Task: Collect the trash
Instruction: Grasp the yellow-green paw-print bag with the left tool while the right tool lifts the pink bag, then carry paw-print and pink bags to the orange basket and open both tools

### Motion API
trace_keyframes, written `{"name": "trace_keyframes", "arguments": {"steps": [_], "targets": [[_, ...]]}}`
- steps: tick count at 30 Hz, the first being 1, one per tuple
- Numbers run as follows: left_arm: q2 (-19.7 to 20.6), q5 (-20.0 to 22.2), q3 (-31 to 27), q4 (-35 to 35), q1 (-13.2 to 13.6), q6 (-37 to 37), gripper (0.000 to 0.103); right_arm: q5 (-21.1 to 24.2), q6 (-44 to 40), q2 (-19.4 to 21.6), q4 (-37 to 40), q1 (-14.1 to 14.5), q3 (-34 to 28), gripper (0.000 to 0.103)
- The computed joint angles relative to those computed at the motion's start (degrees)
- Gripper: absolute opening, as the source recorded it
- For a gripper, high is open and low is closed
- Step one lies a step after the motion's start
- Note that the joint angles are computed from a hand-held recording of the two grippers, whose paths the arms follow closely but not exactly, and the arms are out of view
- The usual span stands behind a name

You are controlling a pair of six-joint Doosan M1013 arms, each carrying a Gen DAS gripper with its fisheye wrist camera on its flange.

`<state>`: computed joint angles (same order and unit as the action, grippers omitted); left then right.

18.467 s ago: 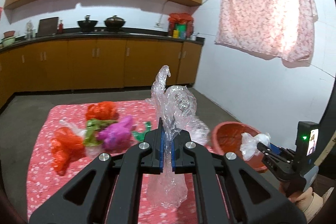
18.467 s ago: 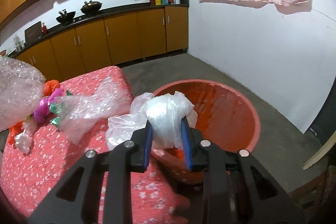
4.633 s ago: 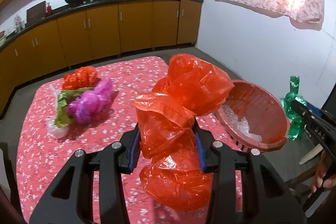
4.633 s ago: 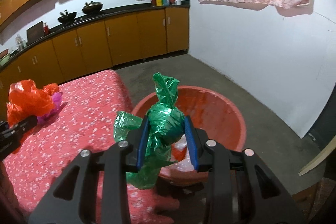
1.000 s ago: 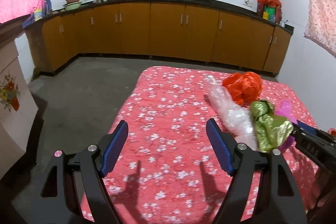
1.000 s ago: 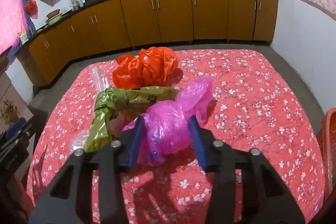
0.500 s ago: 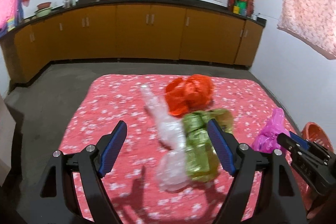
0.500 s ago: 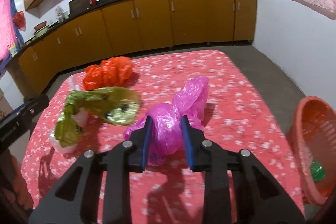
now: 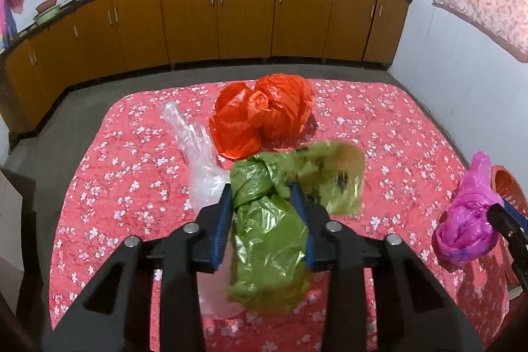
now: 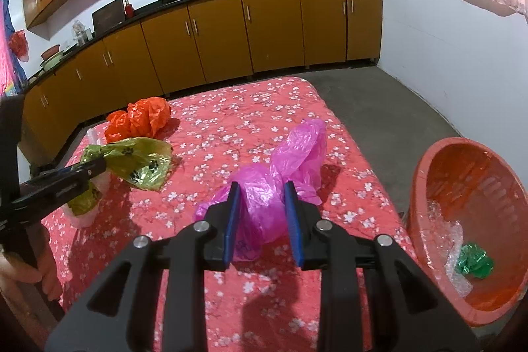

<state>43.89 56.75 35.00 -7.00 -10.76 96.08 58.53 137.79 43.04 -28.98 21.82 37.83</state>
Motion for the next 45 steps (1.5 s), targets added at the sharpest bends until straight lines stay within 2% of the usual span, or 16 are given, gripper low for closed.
{"name": "trace_keyframes", "arguments": {"steps": [3, 13, 31, 45], "targets": [[-1.2, -1.7, 1.9, -0.2, -0.3, 1.1, 0.026, -0.5, 0.6, -0.8, -0.2, 0.0, 1.3, 0.027], [-5.4, -6.3, 7.2, -2.3, -1.1, 2.8, 0.025, -2.2, 1.9, -3.4, -1.6, 0.4, 4.9, 0.026], [-10.3, -8.2, 13.2, -9.2, -1.9, 5.1, 0.025, -4.9, 8.9, -11.4, -8.6, 1.3, 15.4, 0.026], [-13.0, -9.3, 16.9, -14.1, -4.0, 9.6, 0.025, -3.1, 17.7, -17.6, -15.7, 1.2, 24.0, 0.026]]}}
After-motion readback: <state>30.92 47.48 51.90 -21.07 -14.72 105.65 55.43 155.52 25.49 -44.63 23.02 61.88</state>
